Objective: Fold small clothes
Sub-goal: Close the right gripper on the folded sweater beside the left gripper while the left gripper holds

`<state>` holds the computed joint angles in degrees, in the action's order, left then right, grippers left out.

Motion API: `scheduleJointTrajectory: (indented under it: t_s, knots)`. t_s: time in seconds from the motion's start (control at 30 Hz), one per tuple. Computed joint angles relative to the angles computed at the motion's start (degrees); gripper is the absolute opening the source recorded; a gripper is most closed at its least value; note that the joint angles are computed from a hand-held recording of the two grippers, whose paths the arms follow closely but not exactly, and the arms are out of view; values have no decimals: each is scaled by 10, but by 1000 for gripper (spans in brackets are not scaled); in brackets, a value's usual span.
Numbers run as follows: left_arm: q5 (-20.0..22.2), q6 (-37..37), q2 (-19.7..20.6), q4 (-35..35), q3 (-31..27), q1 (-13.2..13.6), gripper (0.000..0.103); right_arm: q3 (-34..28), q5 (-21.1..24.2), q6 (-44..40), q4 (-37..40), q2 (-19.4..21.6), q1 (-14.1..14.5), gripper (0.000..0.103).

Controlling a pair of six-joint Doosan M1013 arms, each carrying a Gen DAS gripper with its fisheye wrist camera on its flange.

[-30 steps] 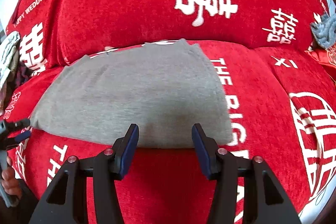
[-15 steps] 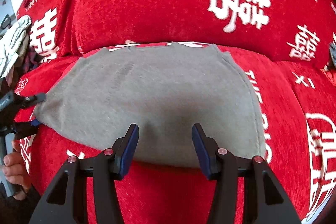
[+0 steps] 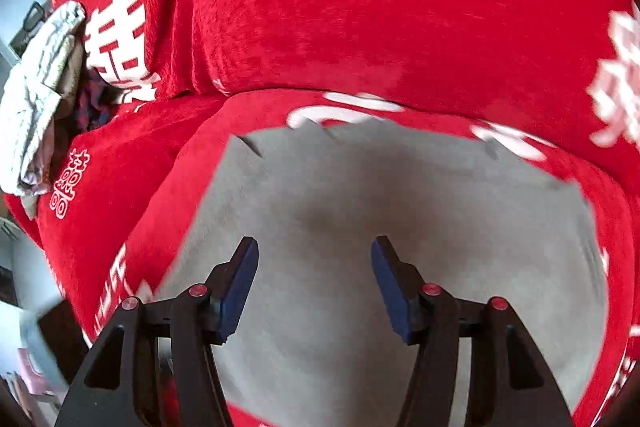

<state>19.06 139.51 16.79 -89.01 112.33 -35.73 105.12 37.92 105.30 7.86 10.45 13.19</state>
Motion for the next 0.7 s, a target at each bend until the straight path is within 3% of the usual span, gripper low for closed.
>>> scheduleJointTrajectory:
  t_s: [0.1, 0.27, 0.4, 0.53, 0.6, 0.67, 0.7]
  knots:
    - [-18, -29, -3, 47, -3, -6, 26, -57, 45, -13, 42, 55, 7, 63]
    - [-31, -66, -7, 98, -8, -12, 26, -139, 134, 34, -6, 130, 36, 63]
    - [-27, -100, -6, 126, -12, -11, 26, -168, 166, 68, -45, 156, 54, 82]
    - [-19, -124, -1, 142, -15, -8, 26, -194, 214, 84, -114, 177, 77, 81]
    - [-23, -138, 0, 159, -18, -10, 26, -200, 231, 90, -151, 184, 89, 74]
    - [-31, -147, -1, 173, -18, -13, 26, -198, 231, 98, -182, 181, 96, 58]
    - [-36, -154, -3, 184, -18, -15, 25, -196, 230, 100, -184, 179, 94, 41]
